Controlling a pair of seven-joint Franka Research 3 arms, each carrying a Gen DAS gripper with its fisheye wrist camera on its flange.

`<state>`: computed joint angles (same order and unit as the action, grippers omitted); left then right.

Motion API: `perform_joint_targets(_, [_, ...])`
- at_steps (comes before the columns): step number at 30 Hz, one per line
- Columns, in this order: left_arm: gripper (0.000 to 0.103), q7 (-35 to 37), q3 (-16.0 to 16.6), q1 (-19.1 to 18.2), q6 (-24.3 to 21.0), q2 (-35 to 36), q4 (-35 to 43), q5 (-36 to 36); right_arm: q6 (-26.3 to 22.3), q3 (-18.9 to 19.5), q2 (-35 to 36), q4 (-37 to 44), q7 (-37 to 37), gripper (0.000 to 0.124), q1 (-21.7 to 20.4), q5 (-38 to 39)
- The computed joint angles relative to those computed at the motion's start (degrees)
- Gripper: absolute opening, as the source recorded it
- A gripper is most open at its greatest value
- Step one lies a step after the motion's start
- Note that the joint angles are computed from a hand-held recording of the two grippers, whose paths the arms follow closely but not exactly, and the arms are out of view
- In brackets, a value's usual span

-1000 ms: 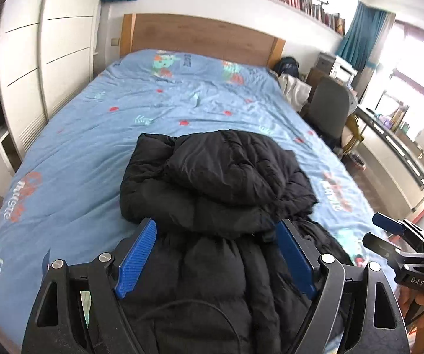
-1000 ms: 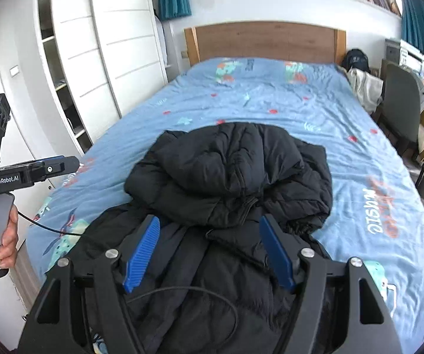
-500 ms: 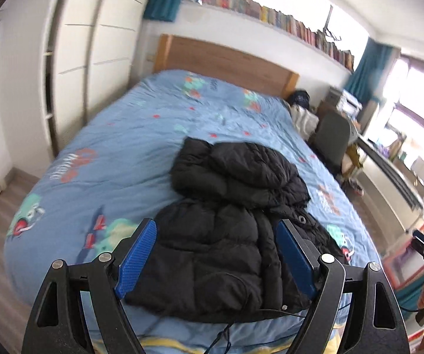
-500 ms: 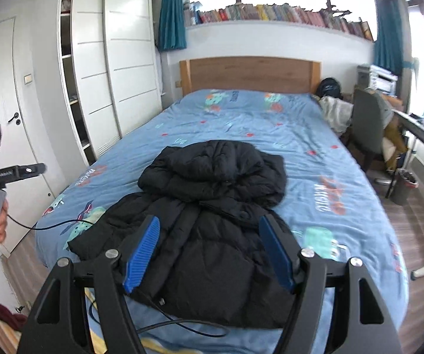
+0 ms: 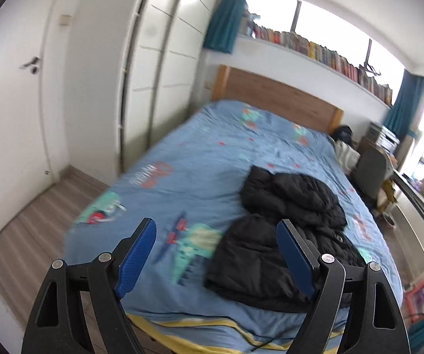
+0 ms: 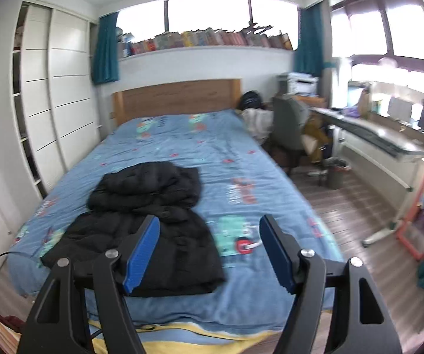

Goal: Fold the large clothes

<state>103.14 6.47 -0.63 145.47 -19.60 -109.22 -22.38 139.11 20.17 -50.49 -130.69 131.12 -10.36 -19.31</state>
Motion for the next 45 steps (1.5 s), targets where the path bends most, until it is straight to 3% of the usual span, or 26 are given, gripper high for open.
perform_joint_targets(6, [0.087,-3.0,0.8,3.1,4.3,-4.6,-1.7,5.1,-7.8,0.0,-8.5,0.9,-0.1,0.069,-2.5,-1.6])
perform_joint_targets(10, [0.091,-4.3,2.3,2.9,5.5,-5.3,-2.7,6.8,-8.8,-0.4,-11.2,0.9,0.1,0.069,-4.1,-1.7])
perform_joint_targets(13, [0.091,-5.4,2.6,2.6,3.4,-3.5,-2.8,6.8,-8.2,-1.1,-11.1,-0.4,0.7,0.07,-4.4,-0.3])
perform_joint_targets(18, [0.091,-3.5,2.5,1.1,-1.6,2.1,-1.8,2.1,-8.2,-1.4,-6.5,-2.8,-0.6,0.069,-1.9,2.3])
perform_joint_targets(21, [0.091,-5.2,-1.1,2.6,-3.0,5.0,-1.8,4.7,-6.0,-1.8,-4.3,-5.5,0.3,0.069,-0.5,3.2])
perform_joint_targets(24, [0.091,-6.7,-4.2,3.4,-1.1,6.0,-3.6,8.4,-3.4,-1.8,-1.0,-6.7,1.3,0.069,0.3,3.5])
perform_joint_targets(31, [0.092,-8.6,-7.3,3.2,4.0,6.8,-7.1,16.3,-0.4,-1.8,5.0,-6.5,4.5,0.07,0.7,2.0])
perform_joint_targets(37, [0.094,-6.9,-7.5,2.5,4.9,9.1,-6.7,18.9,0.5,-1.6,9.2,-6.1,10.9,0.076,-0.5,0.4])
perform_joint_targets(45, [0.096,-5.7,-8.2,2.8,4.0,12.5,-4.5,18.8,0.0,-3.3,15.4,-4.1,15.3,0.077,1.1,-3.0])
